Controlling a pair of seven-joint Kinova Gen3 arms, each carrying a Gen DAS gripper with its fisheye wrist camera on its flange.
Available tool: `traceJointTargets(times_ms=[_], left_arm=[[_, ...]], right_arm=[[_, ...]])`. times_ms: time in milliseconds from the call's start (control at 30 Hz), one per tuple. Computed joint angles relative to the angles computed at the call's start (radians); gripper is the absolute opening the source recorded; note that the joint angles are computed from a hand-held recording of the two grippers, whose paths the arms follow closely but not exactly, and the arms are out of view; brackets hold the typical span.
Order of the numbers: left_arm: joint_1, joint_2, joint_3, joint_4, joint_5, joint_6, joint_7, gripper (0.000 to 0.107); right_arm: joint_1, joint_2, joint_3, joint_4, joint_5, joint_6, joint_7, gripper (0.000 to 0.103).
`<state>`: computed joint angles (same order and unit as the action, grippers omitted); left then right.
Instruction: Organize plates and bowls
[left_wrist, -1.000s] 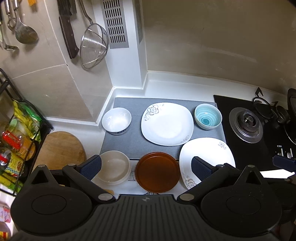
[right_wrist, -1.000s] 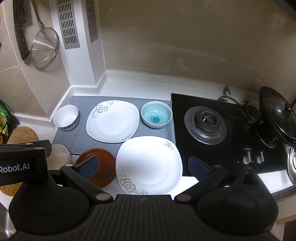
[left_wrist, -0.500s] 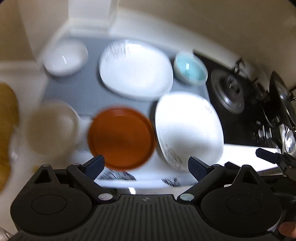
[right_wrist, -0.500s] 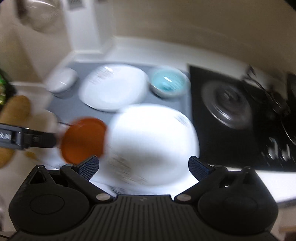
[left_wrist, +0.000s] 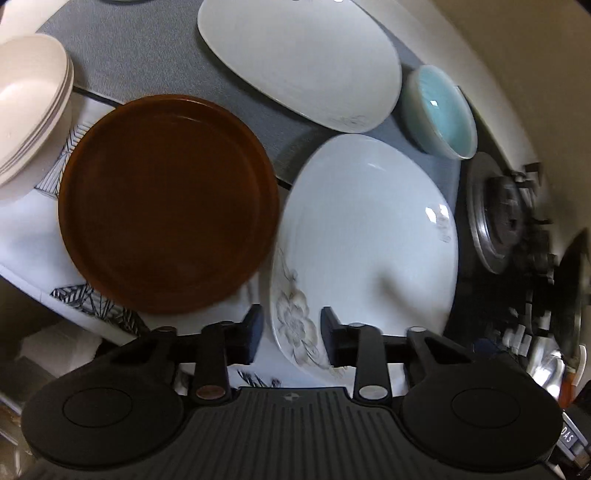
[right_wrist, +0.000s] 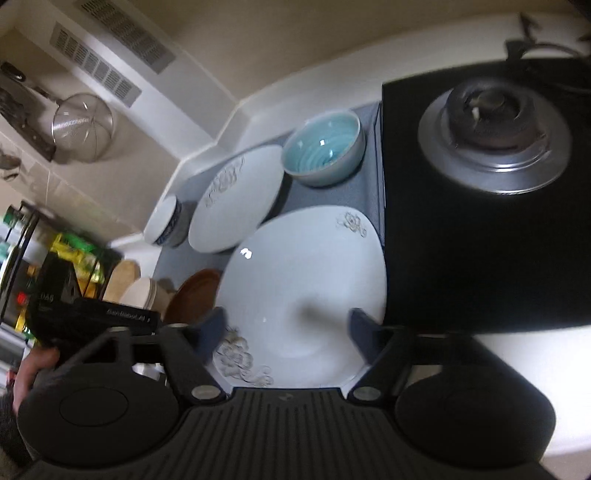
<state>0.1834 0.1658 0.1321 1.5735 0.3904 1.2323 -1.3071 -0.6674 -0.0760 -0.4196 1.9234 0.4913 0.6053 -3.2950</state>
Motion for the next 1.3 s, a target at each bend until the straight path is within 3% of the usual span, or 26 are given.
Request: traceJointTargets(times_ms=[100, 233, 300, 367, 533, 600, 633, 667, 867, 1033, 1133, 1300], left_arm=[[0.016, 0.03, -0.004, -0.009, -0.02, 0.005, 0.03, 0.029], [-0.031, 0.066, 0.003, 0.017, 0.06, -0.022, -0.05, 0.029], [-0.05, 0.08, 0.003, 0.02, 0.091, -0.022, -0.085, 0.033], [-0.079, 0.103, 0.008, 0.021, 0.141, -0.018, -0.146, 0.045], [-0.107, 0.129, 0.01, 0.005, 0.174, -0.003, -0.23, 0.046], [-0.098, 0.107, 0.026, 0.002, 0.123, -0.008, -0.259, 0.036], [-0.068, 0.091, 0.01, -0.001, 0.09, -0.009, -0.256, 0.024], [-0.057, 0.083, 0.004, -0.002, 0.073, -0.008, -0.262, 0.023], [-0.08, 0.085, 0.0, -0.007, 0.086, 0.024, -0.309, 0.023], [-0.031, 0.145, 0.01, -0.108, 0.021, 0.047, -0.266, 0.033], [-0.032, 0.144, 0.016, -0.104, 0.025, 0.016, -0.292, 0.036], [0.0, 0.097, 0.025, -0.077, -0.029, 0.011, -0.312, 0.033]], right_arm=[[-0.015, 0.002, 0.054, 0.04, -0.052, -0.023, 0.049, 0.055], [0.009, 0.027, -0.005, 0.051, 0.033, 0.004, -0.064, 0.036], [-0.015, 0.055, 0.0, 0.024, 0.042, 0.054, -0.092, 0.033], [-0.041, 0.085, 0.02, -0.002, 0.031, 0.089, -0.139, 0.022], [-0.096, 0.134, 0.075, -0.056, 0.029, 0.152, -0.129, 0.021], [-0.108, 0.136, 0.094, -0.051, 0.025, 0.143, -0.141, 0.021], [-0.112, 0.129, 0.101, -0.041, 0.022, 0.132, -0.163, 0.019], [-0.11, 0.116, 0.106, -0.027, 0.013, 0.116, -0.176, 0.016], [-0.079, 0.05, 0.081, 0.042, 0.018, 0.05, -0.193, 0.011], [-0.03, 0.063, 0.087, 0.062, -0.016, -0.026, -0.161, 0.018], [-0.025, 0.079, 0.091, 0.072, -0.014, -0.059, -0.157, 0.019], [-0.044, 0.052, 0.069, 0.076, 0.039, -0.02, -0.243, 0.018]])
